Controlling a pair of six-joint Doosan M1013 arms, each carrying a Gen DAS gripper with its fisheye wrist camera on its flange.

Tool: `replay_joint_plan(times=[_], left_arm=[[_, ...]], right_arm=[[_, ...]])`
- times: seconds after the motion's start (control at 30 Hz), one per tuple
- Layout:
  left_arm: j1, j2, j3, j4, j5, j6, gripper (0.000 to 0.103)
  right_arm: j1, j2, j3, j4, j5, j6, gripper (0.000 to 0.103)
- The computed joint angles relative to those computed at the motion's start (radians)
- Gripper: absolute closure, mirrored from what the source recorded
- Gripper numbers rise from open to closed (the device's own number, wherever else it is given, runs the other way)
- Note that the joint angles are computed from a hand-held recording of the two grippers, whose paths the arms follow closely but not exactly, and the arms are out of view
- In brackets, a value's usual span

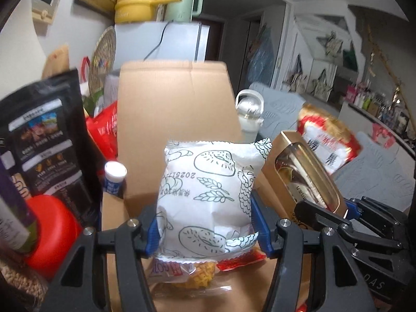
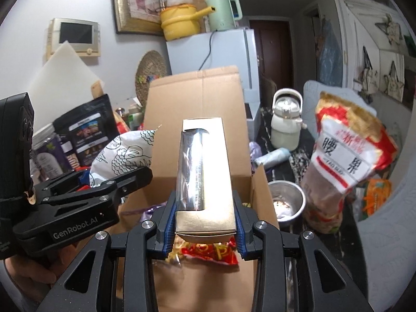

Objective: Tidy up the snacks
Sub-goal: 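Lower the white bag and gold box into the cardboard box with both tools, then open the left tool to release the white bag while the right tool releases the gold box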

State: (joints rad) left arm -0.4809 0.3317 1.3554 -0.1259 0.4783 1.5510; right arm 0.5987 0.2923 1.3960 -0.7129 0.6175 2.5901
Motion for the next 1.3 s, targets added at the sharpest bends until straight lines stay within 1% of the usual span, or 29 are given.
replay_joint_plan(times=[0.13,0.17,0.2,0.33,0.47,0.53,0.7,0.77,0.83,1.0,1.17,1.23,1.3], left_arm=[[0.000,0.035,-0.036,0.051,0.060,-0.054,0.045],[0.001,0.039,-0.040,0.052,0.072,-0.060,0.045],[0.004,0.051,-0.053,0.044,0.100,-0.067,0.045],[0.009,0.081,-0.087,0.035,0.171,-0.079,0.045],[0.008,0.102,-0.110,0.044,0.228,-0.094,0.045],[0.008,0.109,-0.117,0.050,0.246,-0.101,0.045],[0.004,0.127,-0.139,0.092,0.283,-0.128,0.045],[-0.002,0.130,-0.143,0.122,0.286,-0.145,0.043],[-0.003,0.132,-0.149,0.125,0.292,-0.141,0.043],[-0.015,0.140,-0.160,0.186,0.311,-0.169,0.041],[-0.026,0.143,-0.164,0.234,0.326,-0.174,0.039],[-0.029,0.145,-0.165,0.244,0.330,-0.178,0.039],[-0.026,0.144,-0.166,0.235,0.329,-0.178,0.039]], right_arm=[[-0.021,0.023,-0.017,0.076,-0.001,-0.056,0.067],[-0.025,0.029,-0.022,0.090,0.008,-0.060,0.067],[-0.027,0.035,-0.030,0.107,0.020,-0.073,0.067],[-0.042,0.052,-0.043,0.189,0.030,-0.133,0.067],[-0.046,0.067,-0.056,0.219,0.051,-0.161,0.067],[-0.047,0.078,-0.068,0.232,0.068,-0.179,0.067],[-0.048,0.101,-0.094,0.258,0.105,-0.209,0.066],[-0.051,0.109,-0.103,0.275,0.119,-0.226,0.066],[-0.053,0.116,-0.108,0.288,0.130,-0.239,0.066],[-0.057,0.118,-0.104,0.304,0.131,-0.254,0.066],[-0.058,0.120,-0.108,0.317,0.159,-0.269,0.065],[-0.057,0.120,-0.111,0.312,0.170,-0.270,0.064],[-0.054,0.120,-0.112,0.301,0.180,-0.262,0.059]])
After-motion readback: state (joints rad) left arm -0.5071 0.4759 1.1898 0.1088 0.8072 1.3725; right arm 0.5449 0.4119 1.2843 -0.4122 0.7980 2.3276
